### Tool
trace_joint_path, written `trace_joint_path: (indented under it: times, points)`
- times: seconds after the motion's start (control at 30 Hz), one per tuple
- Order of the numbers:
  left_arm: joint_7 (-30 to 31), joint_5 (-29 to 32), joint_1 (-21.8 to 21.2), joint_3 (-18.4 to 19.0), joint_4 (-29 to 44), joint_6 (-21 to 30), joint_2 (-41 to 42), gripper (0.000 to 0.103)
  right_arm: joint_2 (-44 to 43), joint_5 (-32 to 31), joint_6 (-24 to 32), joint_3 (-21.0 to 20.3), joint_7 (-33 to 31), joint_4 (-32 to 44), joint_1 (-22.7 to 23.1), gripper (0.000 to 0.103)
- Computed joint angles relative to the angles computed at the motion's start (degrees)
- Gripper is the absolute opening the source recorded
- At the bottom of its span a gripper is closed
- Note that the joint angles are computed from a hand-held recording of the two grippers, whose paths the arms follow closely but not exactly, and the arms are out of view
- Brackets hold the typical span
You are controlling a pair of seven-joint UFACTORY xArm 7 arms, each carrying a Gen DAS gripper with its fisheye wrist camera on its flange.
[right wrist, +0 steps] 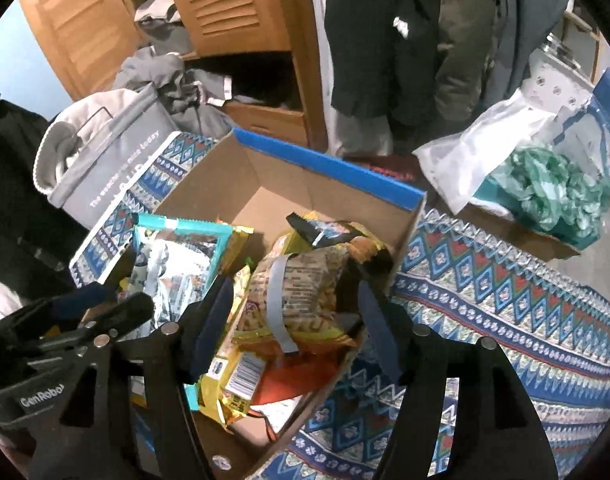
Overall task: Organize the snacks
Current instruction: 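Lower both packets into the box and open both tools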
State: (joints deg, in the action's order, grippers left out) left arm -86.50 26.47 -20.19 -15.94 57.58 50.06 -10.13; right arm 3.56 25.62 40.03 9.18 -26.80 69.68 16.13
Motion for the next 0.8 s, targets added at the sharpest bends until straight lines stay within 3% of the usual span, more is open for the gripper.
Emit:
trace_joint_path:
  times: [0.13, 0.33, 0.43, 0.8]
  points:
    - [-0.4, 0.7, 0.0, -0.5, 0.0, 1.0, -1.6, 0.081, -2.2, -0.9, -1.1, -0.3, 0.7, -1.4, 0.0, 0.071]
    - [-1.4, 3.0, 0.2, -2.2, 1.7, 3.0, -2.8, 0.081, -5.7, 0.1, -1.4, -1.1, -0.3, -3.3, 0.3, 0.071]
    - [-1.3, 4.6, 0.0, -2.9, 3.1, 4.4, -2.6, 0.088, -7.4, 1.4, -1.1, -1.6, -1.2, -3.9, 0.4, 0.072]
    - [-2.2, 8.0, -1.4, -3.9, 6.3, 8.6, -2.0, 0.089, -11.6, 2.6, -1.9, -3.5, -2.1, -6.3, 0.4, 0.075]
